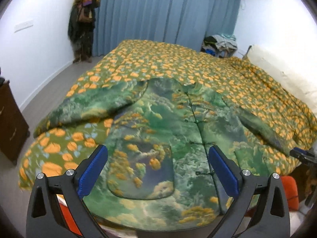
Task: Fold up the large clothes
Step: 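Release the jacket and hover both grippers over the spread jacket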
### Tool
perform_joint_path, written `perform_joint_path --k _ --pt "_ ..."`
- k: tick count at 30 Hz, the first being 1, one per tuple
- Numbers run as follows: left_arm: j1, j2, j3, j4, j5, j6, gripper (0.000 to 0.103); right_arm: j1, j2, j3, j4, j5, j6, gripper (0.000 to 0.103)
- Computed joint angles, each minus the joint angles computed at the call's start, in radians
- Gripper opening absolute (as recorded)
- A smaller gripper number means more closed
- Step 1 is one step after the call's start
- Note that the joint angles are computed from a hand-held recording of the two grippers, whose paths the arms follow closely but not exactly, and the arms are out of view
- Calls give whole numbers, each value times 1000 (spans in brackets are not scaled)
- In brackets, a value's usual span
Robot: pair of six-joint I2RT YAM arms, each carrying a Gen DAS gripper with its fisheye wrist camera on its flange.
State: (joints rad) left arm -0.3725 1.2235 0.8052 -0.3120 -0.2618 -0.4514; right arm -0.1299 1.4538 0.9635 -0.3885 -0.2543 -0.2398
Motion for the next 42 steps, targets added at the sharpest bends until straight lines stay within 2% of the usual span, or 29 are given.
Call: perform_joint_path --k 4,9,13,19,24,42 --pt "-76 25 -14 17 -68 -50 101 11 5 -4 26 5 18 59" --pt "-105 51 -3 4 -84 -18 101 30 2 -7 64 15 44 59" --pt "-76 70 8 -22 -80 -28 101 64 -12 -22 98 89 36 59" --pt "-30 184 81 -95 -49 -64 101 36 -5 -25 94 71 42 59" --pt "-51 254 139 -153 -109 -62 101 5 23 -15 83 55 51 59" --pt "-26 330 214 -219 -133 -46 101 0 107 23 97 145 127 59"
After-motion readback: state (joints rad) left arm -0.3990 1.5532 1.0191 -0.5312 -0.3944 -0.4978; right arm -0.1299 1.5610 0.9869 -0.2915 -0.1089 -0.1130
